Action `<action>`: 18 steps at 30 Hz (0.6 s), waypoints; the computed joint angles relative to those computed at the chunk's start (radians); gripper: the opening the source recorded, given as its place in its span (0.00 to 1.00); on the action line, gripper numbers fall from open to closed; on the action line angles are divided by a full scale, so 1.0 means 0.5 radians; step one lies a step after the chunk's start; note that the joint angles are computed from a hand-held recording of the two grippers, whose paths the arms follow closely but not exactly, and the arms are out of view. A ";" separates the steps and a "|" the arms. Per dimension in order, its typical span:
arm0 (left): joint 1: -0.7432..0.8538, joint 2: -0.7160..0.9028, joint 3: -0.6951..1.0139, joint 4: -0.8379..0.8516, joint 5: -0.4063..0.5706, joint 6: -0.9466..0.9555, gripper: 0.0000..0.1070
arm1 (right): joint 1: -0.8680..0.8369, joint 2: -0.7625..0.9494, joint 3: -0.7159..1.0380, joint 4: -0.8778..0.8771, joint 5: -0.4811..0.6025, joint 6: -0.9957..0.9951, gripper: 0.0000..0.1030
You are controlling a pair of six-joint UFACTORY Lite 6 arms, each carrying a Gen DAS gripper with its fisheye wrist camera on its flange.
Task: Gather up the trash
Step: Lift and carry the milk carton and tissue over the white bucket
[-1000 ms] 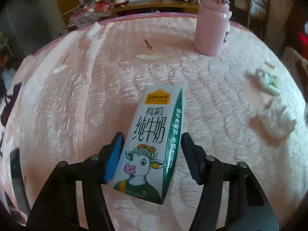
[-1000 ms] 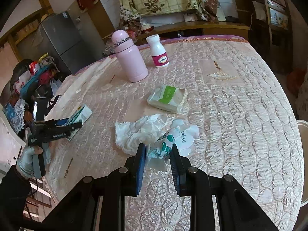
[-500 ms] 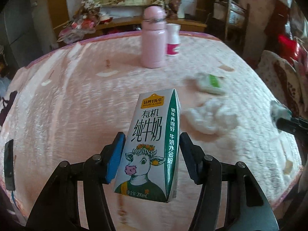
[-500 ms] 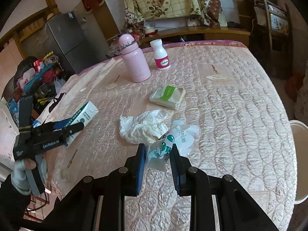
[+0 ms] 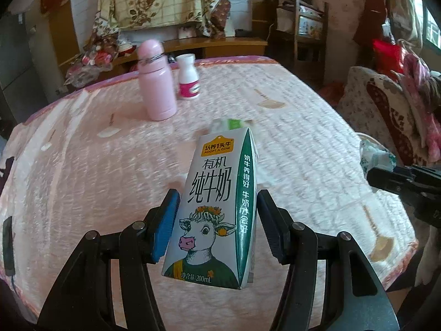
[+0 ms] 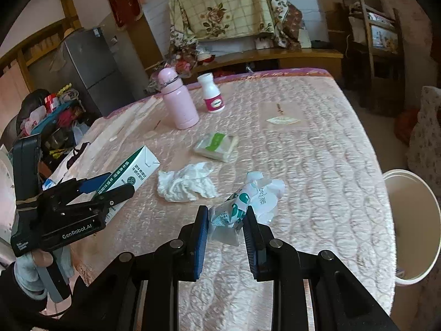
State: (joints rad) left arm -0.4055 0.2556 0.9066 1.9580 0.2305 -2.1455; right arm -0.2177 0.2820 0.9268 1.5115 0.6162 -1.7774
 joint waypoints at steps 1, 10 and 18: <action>-0.040 0.011 0.022 -0.070 0.018 0.055 0.53 | -0.023 -0.003 -0.002 -0.008 0.009 -0.004 0.23; -0.354 0.276 0.418 -0.660 0.124 0.574 0.53 | -0.330 0.042 0.062 -0.138 0.101 -0.033 0.23; -0.538 0.638 0.929 -1.189 0.151 1.095 0.53 | -0.599 0.158 0.218 -0.259 0.155 -0.034 0.23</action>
State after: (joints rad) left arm -0.6745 0.5745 1.3711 1.3633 0.3058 -1.5981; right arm -0.5172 0.3610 1.0358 1.3822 0.6936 -1.7942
